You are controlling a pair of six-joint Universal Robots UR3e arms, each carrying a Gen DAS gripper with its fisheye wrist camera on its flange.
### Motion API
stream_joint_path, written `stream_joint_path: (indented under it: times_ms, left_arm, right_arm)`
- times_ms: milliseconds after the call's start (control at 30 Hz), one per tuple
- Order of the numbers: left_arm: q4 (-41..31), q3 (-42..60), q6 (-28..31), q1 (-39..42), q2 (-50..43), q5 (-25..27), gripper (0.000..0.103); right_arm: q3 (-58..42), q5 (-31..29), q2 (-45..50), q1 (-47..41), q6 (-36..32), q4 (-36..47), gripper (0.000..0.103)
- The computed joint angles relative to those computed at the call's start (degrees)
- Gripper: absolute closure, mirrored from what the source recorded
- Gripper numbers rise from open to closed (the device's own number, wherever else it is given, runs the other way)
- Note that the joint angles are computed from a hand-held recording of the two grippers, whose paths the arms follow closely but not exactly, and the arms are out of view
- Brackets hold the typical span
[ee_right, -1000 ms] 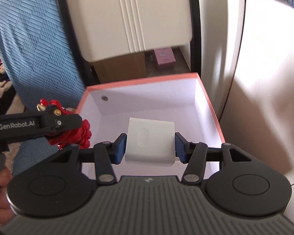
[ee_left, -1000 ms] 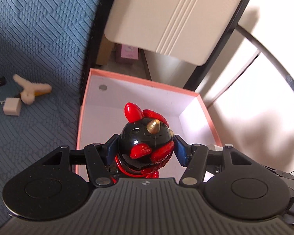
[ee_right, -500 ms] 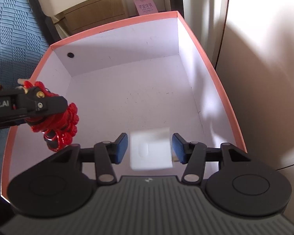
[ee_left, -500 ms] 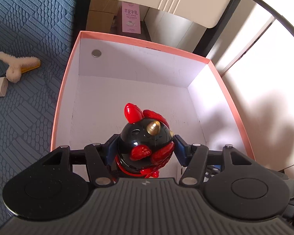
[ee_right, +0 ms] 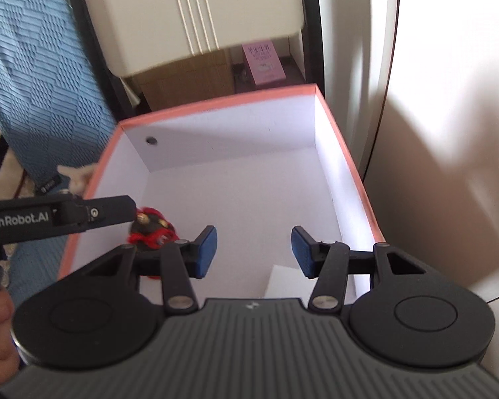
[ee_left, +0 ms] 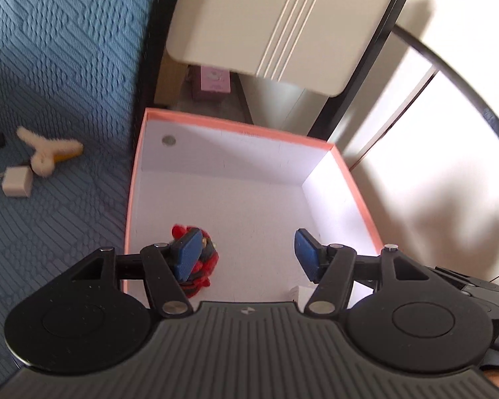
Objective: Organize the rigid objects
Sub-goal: 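Open left tool to drop red figure in box while right tool releases plug, then withdraw both tools from the box back toward the chair seat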
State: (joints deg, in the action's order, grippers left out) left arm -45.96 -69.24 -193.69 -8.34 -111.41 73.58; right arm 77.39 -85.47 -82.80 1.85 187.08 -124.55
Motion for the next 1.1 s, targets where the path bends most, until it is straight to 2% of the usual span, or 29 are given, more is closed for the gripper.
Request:
stream_joint_path:
  times_ms: [167,367,700,900,1100]
  left_arm:
    - [0.2,-3.5,2.1,2.4,8.2,0.0,0.036]
    - [0.0,-6.8,4.8,6.9,16.9,-1.2,0.036]
    - [-2.3,-16.1,10.1,14.8,30.5,-7.5,0.036]
    - [-9.6,-21.2,16.2,24.4,40.4,-14.7,0.036]
    - [-19.3,-26.0,25.1,36.3,50.5,-22.2,0.036]
  right_arm:
    - [-4.2,0.3,-1.9,2.0,1.2,0.9,0.050]
    - [-9.8,-2.0,-2.2,6.6,2.7,1.9,0.050]
    - [-11.3,-8.6,-5.7,15.5,5.3,3.5,0.050]
    - [-13.9,-13.6,-4.2,22.2,8.3,3.7,0.050]
    - [-15.7,-16.7,-1.9,28.4,11.2,3.5,0.050]
